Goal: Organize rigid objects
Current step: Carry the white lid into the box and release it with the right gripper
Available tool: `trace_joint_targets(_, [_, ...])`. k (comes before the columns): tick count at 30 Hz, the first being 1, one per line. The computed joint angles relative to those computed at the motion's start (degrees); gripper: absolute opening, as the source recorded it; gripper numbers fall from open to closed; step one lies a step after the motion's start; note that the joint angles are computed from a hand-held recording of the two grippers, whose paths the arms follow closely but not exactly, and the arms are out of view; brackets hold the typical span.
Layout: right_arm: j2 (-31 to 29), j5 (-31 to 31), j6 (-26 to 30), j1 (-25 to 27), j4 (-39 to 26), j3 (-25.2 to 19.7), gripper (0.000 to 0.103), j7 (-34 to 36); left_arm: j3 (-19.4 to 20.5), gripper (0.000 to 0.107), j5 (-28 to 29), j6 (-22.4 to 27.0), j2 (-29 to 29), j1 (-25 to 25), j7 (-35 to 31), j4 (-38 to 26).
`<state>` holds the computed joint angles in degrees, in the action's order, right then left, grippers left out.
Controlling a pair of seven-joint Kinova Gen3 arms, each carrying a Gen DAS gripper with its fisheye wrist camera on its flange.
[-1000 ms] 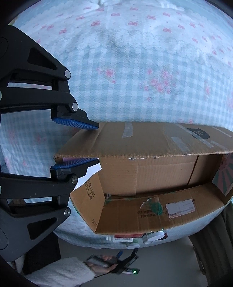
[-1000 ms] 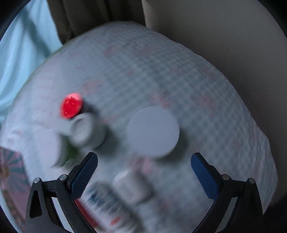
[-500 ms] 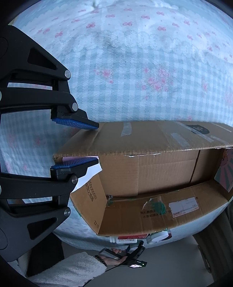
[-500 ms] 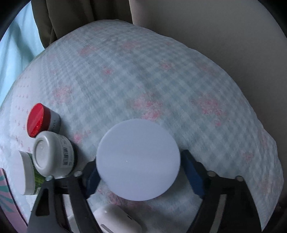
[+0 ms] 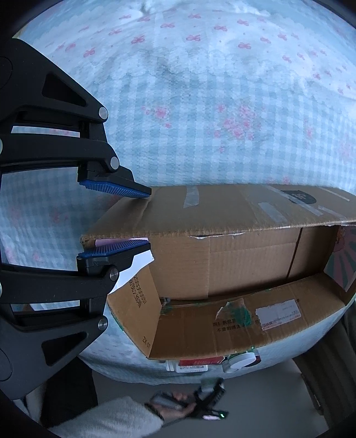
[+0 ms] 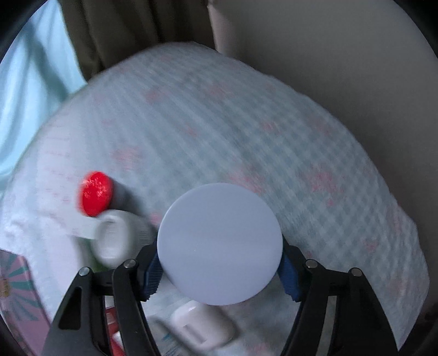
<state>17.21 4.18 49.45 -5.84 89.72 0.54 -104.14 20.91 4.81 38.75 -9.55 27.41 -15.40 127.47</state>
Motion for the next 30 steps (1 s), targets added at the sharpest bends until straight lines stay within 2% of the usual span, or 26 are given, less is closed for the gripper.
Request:
trace_joint_targets(5, [-2.7,-3.3,9.1,-1.7,-9.0,-2.8,0.066,3.6,0.9,0.029,-1.9,-0.3,0.1,-0.1,1.3,0.0])
trace_joint_targets(9, [-3.5,-5.4,14.4,-5.7,-16.3,-5.2,0.066,5.4,1.1,0.029,-2.8,-0.4,0.2,0.0,2.5,-0.1])
trace_joint_targets(17, [0.2,-11.1,18.1,-16.0,-26.2,-9.9,0.066,7.2,0.6,0.028,-1.7,-0.6,-0.3,0.4,1.0,0.2])
trace_joint_targets(22, [3.6,-13.6,17.5,-21.5,-26.9,-11.6,0.066,7.4,0.2,0.028,-1.5,-0.3,0.6,0.3,0.0,-0.4])
trace_joint_targets(30, [7.5,-13.4,14.0,-27.3,-20.2,-12.6,0.066,9.8,0.0,0.028,-3.0,0.4,2.8,1.0,0.3,-2.1])
